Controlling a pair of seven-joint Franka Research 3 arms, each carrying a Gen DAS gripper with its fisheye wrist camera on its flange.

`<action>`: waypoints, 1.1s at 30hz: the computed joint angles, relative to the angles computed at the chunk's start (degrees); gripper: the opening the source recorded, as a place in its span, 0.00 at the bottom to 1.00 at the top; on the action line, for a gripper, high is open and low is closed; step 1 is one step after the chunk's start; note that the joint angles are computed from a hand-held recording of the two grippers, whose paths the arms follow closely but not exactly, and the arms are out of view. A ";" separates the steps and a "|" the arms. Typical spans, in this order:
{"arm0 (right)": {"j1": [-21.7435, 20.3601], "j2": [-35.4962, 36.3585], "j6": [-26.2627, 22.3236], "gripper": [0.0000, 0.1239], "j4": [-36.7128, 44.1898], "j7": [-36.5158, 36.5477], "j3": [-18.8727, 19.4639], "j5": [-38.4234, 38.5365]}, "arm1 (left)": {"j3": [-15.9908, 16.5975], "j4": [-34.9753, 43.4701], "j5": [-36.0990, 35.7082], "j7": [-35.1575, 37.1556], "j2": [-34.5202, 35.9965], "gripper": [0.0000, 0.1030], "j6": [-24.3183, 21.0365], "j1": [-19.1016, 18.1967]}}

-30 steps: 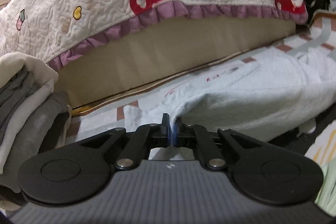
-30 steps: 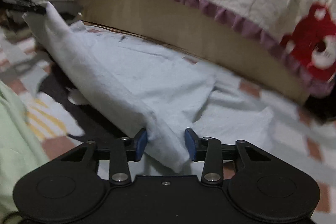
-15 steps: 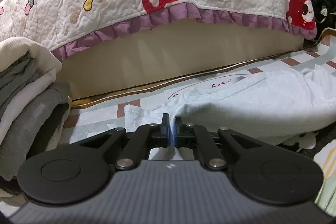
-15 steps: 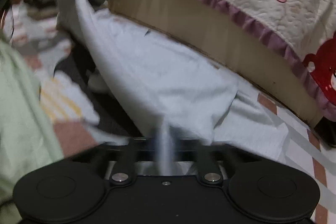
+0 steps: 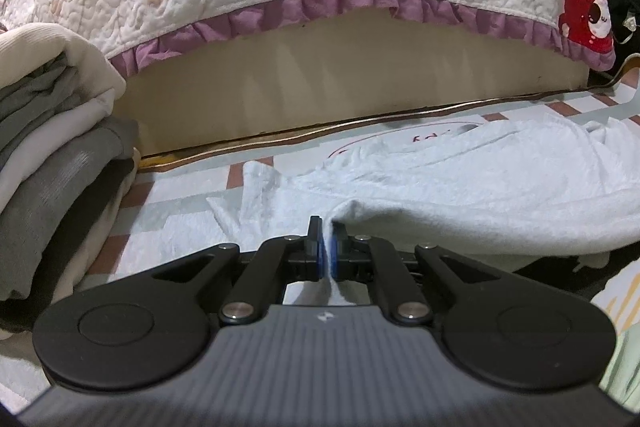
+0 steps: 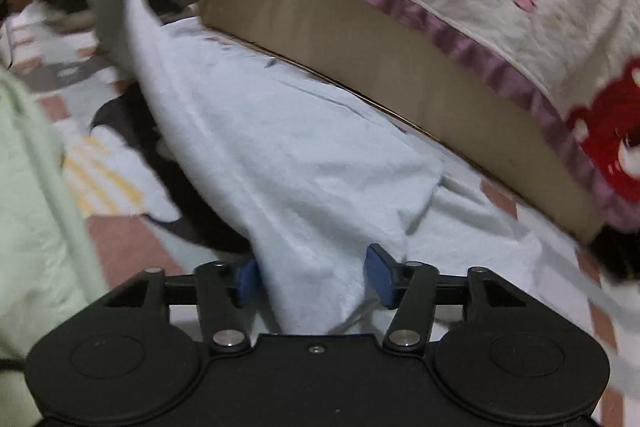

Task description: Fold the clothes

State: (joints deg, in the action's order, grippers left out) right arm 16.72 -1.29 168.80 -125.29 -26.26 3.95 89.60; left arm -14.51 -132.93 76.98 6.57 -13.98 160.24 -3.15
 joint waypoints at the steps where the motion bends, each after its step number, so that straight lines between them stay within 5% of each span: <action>1: -0.07 0.29 0.45 0.27 0.48 4.04 -0.01 -2.42 | -0.10 -0.23 0.73 -0.64 -0.24 0.04 0.10 0.08; 2: -0.38 0.25 -0.48 0.04 0.85 9.76 -0.26 -5.73 | -0.19 -0.46 1.49 -1.29 -0.47 0.04 0.19 0.14; 7: -2.12 -0.63 -5.89 0.03 6.53 24.94 -1.77 -9.07 | 0.14 -1.58 3.28 -0.62 -4.14 0.03 2.16 0.45; 15: -2.87 -0.01 -9.76 0.03 21.94 32.89 -2.01 -11.15 | 0.92 4.08 1.15 7.43 -12.31 0.01 6.05 3.49; 20: -2.77 -3.25 -11.23 0.03 25.88 36.49 -2.22 -13.81 | -1.27 6.17 3.34 3.11 -18.27 0.00 6.70 8.32; 23: -2.39 -5.54 -11.74 0.03 24.65 42.77 -1.93 -25.14 | 3.04 1.50 -9.01 7.33 -20.27 0.00 9.99 3.97; 29: -1.49 -5.50 -13.15 0.03 20.76 51.84 -1.94 -40.89 | 5.05 -8.22 -20.58 19.39 -14.76 0.15 11.28 -2.07; 32: -0.93 -4.64 -11.14 0.03 19.26 53.75 -2.08 -42.74 | 11.35 -10.17 -29.66 31.49 -8.87 0.18 13.92 -9.40; 33: -0.73 -4.08 -10.57 0.03 19.39 53.51 -2.20 -42.52 | 14.48 -10.58 -33.47 36.77 -7.28 0.29 14.56 -13.16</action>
State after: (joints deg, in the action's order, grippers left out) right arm 15.98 -5.37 158.23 -105.89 27.25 1.75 47.08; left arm -0.03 -143.50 43.51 43.34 -21.26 174.80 -16.31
